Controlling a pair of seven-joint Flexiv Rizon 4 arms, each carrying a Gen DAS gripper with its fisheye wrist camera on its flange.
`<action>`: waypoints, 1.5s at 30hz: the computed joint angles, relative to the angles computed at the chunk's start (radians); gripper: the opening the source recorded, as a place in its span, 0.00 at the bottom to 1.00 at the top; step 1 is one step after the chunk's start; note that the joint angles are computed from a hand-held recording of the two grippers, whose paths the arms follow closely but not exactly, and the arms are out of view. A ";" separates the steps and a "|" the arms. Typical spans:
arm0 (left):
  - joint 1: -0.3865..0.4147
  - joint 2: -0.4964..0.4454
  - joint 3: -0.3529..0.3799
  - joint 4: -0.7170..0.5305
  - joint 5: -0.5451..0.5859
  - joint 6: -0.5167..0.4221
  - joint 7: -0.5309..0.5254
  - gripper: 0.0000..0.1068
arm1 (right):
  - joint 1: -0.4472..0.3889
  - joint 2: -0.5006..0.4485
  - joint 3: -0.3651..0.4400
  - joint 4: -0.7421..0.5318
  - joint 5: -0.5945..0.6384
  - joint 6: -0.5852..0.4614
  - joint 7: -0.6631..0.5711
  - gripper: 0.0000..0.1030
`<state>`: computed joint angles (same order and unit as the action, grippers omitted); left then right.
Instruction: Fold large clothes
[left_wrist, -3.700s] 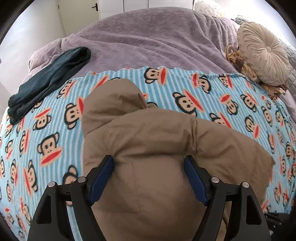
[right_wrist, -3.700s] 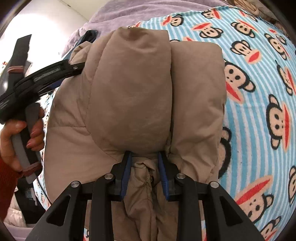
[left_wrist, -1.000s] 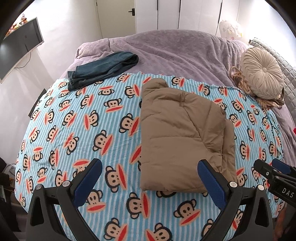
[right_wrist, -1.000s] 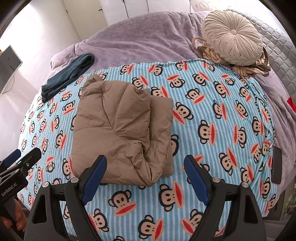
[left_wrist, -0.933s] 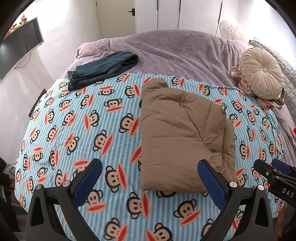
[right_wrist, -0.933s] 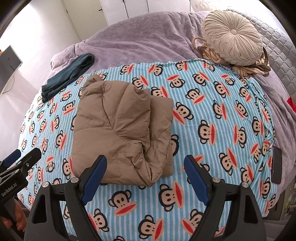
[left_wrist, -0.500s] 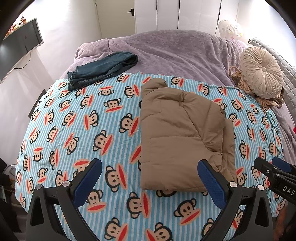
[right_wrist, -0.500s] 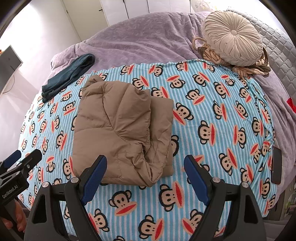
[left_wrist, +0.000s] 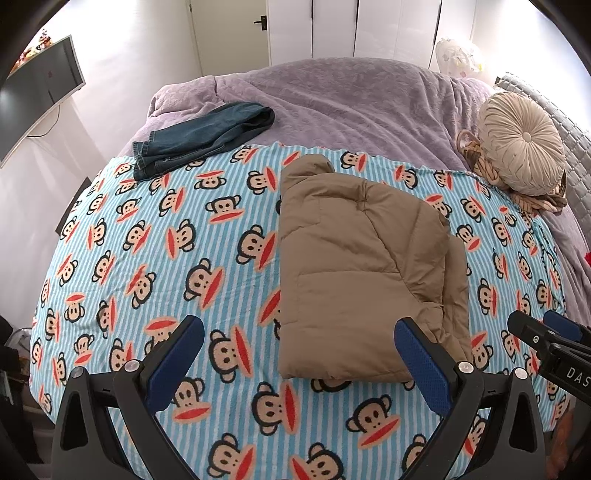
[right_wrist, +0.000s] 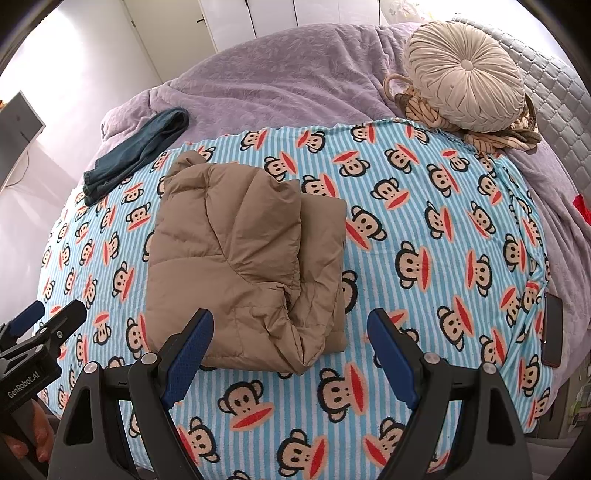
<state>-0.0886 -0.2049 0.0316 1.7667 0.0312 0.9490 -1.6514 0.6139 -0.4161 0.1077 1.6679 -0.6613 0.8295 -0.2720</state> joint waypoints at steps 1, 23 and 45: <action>0.000 0.000 0.000 0.000 0.000 -0.001 0.001 0.96 | 0.000 0.000 0.000 0.000 0.000 0.000 0.000 0.85; 0.001 0.000 0.000 -0.001 0.005 -0.003 -0.003 0.96 | 0.002 -0.001 -0.001 0.000 0.000 -0.001 0.003 0.85; 0.004 0.002 0.004 0.005 0.023 0.007 0.000 0.96 | 0.001 0.001 0.001 0.000 0.002 -0.002 0.002 0.85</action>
<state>-0.0842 -0.2028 0.0356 1.7713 0.0540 0.9560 -1.6511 0.6153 -0.4151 0.1084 1.6678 -0.6596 0.8274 -0.2704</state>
